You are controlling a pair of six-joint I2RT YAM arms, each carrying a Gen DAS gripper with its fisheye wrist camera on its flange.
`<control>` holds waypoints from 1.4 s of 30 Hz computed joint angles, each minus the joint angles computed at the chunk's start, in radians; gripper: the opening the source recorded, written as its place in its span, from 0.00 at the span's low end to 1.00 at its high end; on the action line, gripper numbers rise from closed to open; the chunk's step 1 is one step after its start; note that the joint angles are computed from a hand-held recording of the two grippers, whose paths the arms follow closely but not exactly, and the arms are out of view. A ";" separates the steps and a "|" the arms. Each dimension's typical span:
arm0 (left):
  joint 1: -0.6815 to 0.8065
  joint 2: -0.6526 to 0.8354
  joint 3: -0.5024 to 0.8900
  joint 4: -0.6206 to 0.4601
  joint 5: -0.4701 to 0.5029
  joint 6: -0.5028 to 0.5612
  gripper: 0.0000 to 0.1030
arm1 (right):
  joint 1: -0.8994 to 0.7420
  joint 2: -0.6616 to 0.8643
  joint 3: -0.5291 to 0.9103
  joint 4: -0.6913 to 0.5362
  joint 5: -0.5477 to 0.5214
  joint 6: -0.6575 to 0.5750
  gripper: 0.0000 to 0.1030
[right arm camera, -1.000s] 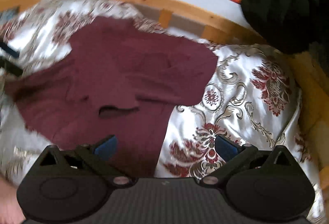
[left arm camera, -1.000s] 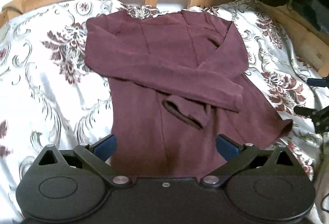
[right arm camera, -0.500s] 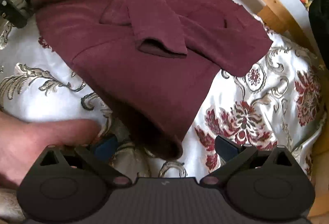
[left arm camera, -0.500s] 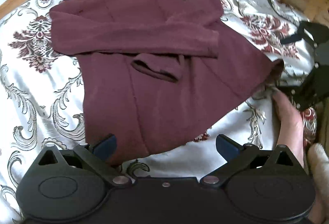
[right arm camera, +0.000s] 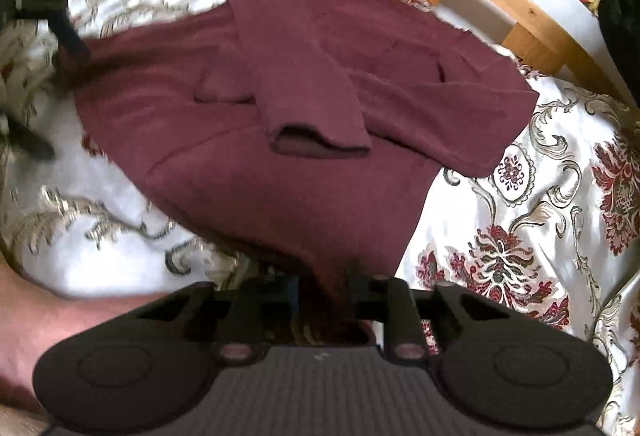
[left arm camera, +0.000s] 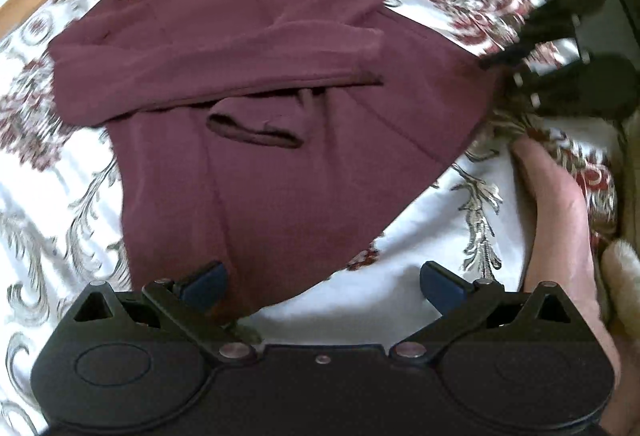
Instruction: Fold small clothes
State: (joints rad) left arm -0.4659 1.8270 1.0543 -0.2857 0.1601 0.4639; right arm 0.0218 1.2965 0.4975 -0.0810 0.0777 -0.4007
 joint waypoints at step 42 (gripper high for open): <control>0.025 0.010 -0.019 0.259 -0.313 -0.175 0.68 | -0.111 -0.209 -0.124 0.196 -0.128 0.177 0.14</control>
